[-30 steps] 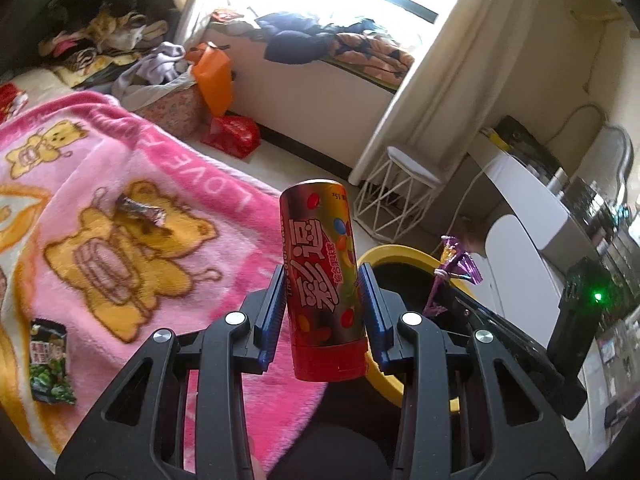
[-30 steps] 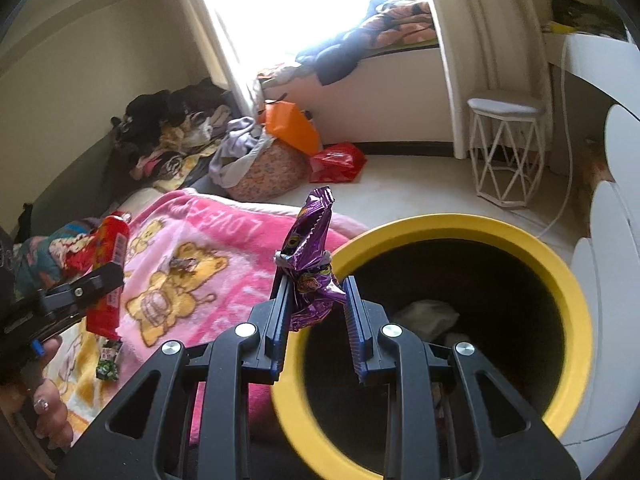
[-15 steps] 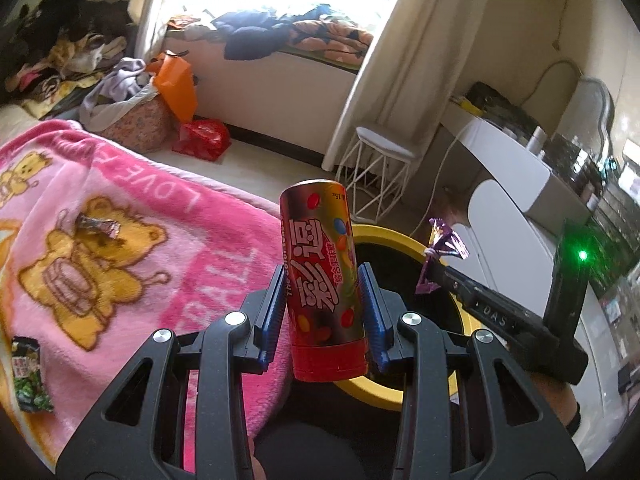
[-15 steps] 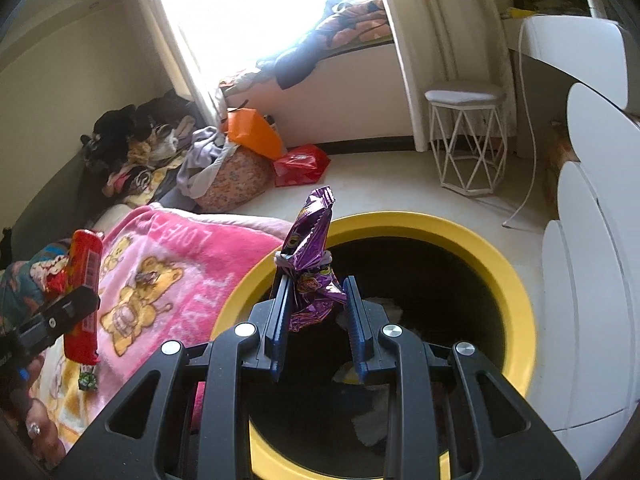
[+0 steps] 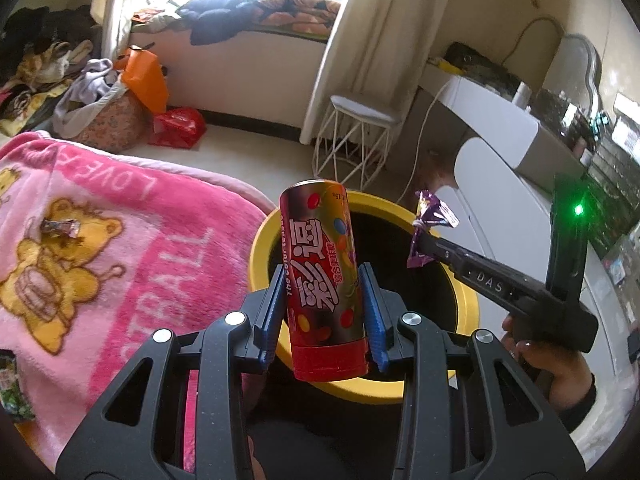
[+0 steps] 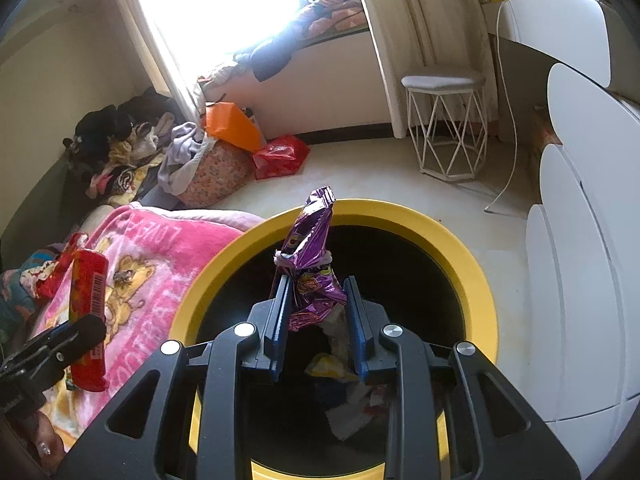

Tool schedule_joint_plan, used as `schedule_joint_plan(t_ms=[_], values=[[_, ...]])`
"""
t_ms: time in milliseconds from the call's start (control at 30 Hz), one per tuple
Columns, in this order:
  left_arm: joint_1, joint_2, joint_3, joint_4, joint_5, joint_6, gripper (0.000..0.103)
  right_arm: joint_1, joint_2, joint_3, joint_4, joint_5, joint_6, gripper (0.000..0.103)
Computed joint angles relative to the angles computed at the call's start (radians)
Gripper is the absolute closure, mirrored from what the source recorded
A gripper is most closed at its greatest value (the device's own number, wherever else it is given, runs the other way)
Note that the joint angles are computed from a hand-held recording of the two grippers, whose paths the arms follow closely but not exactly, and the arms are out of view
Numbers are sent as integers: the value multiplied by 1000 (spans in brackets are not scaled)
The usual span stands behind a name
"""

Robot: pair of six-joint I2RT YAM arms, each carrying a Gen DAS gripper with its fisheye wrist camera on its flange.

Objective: Collect trash
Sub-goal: 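Open both tools to drop the candy tube and purple wrapper into the bin, then move both tools back toward the last wrappers on the blanket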

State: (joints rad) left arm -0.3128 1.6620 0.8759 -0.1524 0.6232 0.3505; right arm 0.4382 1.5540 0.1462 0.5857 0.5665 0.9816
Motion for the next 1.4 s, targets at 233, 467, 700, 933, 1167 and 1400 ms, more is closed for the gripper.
schedule_joint_plan(t_ms=[233, 467, 700, 933, 1167, 1400], values=[[-47, 84, 46, -23, -12, 10, 74, -48, 28, -21, 49, -64, -19, 76], [-90, 184, 119, -52, -6, 13, 72, -92, 50, -55, 128, -108, -19, 67], [-53, 156, 86, -12, 38, -9, 17, -94, 23, -86, 165, -97, -16, 47], [8, 28, -19, 102, -8, -25, 11, 8, -63, -52, 52, 32, -9, 32], [101, -33, -48, 152, -9, -51, 11, 95, -76, 3, 15, 117, -33, 27], [199, -48, -39, 148, 27, -59, 11, 173, -71, 66, -18, 179, -66, 25]])
